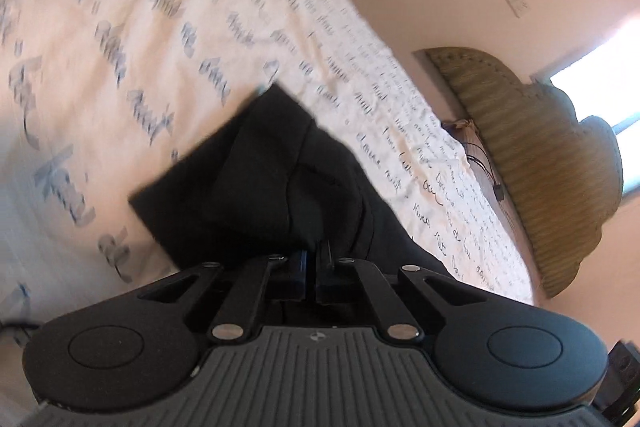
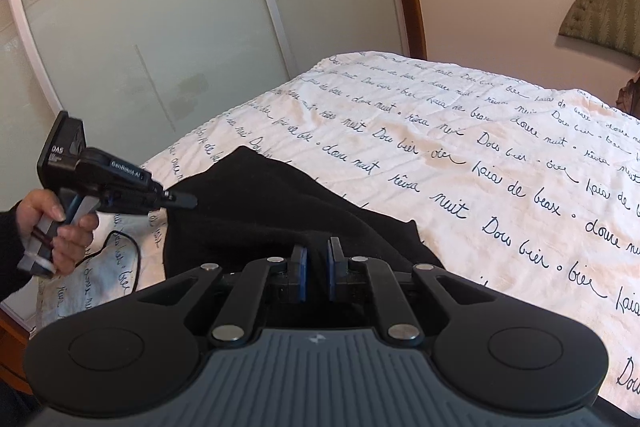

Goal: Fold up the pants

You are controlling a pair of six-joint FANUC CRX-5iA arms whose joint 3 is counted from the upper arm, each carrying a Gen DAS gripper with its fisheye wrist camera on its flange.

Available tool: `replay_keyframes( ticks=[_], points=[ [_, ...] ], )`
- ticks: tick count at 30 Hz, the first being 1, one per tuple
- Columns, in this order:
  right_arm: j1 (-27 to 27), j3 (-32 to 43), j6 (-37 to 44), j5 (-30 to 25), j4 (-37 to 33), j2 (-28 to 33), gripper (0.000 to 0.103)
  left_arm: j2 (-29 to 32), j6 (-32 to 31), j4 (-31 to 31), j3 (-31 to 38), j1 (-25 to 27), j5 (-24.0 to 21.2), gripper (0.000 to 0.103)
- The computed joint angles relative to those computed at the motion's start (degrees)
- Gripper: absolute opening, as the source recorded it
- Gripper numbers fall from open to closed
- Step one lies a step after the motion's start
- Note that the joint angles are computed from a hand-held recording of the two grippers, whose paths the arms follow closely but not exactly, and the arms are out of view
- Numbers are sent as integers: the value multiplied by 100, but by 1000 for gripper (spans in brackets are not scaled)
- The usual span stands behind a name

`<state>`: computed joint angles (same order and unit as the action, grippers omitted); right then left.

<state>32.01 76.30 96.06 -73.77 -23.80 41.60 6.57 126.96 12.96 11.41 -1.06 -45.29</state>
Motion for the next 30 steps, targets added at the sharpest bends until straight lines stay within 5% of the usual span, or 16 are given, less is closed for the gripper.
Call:
replay_keyframes(
  ticks=[5, 9, 13, 16, 18, 21, 23, 28, 30],
  points=[
    [160, -1138, 342, 397, -125, -687, 9, -217, -516, -723, 180, -80, -252, 4],
    [441, -1939, 563, 330, -174, -1013, 9, 3, -848, -777, 271, 0, -961, 6],
    [513, -2242, 248, 382, -223, -1000, 10, -30, -789, -960, 280, -72, -902, 8],
    [489, -2517, 15, 643, -299, -1143, 11, 23, -922, -974, 386, -80, -1026, 21],
    [497, -2654, -209, 764, -231, -1196, 18, 1, -938, -917, 318, -47, -979, 21],
    [516, -3283, -616, 1277, -161, -1532, 41, -47, -885, -985, 251, -85, -911, 22],
    [496, -3895, -935, 1771, -192, -1901, 75, -21, -879, -1081, 314, -130, -951, 22],
    [-77, -5587, -1372, 3107, -1191, -3201, 75, -173, -1006, -1515, 512, -352, -1239, 22],
    [-270, -6253, -2237, 3693, -783, -3725, 75, -304, -1224, -1659, 511, -476, -1206, 22]
  ],
)
